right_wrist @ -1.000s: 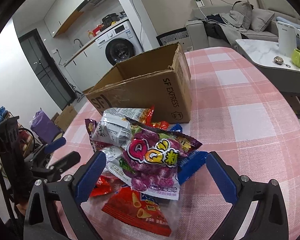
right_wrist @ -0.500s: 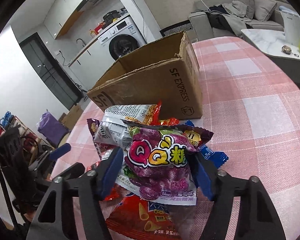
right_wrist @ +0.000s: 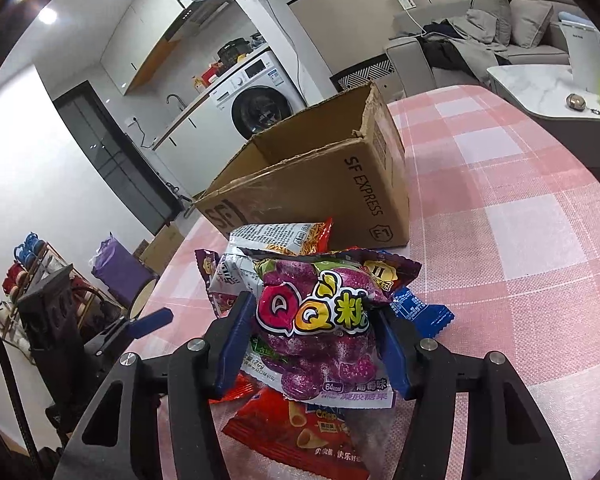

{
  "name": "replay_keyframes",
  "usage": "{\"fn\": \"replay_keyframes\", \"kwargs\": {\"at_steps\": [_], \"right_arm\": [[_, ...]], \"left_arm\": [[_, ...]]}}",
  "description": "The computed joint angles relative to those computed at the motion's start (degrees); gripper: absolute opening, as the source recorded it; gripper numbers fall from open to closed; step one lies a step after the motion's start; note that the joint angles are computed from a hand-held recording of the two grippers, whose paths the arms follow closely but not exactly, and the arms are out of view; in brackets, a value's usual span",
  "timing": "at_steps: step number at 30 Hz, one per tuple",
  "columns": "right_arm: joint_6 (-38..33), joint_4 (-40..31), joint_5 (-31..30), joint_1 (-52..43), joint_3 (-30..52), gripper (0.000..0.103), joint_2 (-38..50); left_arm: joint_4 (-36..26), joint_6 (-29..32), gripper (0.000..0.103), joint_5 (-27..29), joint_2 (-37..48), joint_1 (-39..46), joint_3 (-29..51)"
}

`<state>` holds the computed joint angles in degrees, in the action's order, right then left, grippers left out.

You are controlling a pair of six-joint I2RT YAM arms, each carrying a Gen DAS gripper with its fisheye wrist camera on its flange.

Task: Organize snacks
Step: 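Close the left tool on the red biscuit pack and lift it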

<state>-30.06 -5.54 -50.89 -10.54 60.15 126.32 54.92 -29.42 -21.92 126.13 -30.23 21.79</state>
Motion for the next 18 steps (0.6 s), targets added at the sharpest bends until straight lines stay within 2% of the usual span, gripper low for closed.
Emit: {"fn": "replay_keyframes", "kwargs": {"at_steps": [4,10,12,16,18], "right_arm": [[-0.73,-0.12,0.01,-0.05,-0.25,0.059,-0.20],[-1.07,-0.68,0.09,-0.13,0.28,0.059,0.21],[-1.14,-0.81,0.01,-0.14,0.45,0.059,0.31],[-1.37,-0.82,0.10,-0.10,0.49,0.059,0.32],[-1.42,-0.87,0.00,-0.15,0.43,0.059,0.34]], "left_arm": [[-5.42,0.07,0.103,-0.38,1.21,-1.21,3.49],[-9.27,1.09,0.101,1.50,2.76,-0.83,6.85],[-10.77,1.81,0.088,2.47,3.20,-0.77,8.16],[-10.47,2.87,0.074,3.81,4.88,-1.32,9.62],[-8.79,3.92,0.057,4.65,5.31,-1.72,9.36]]}}
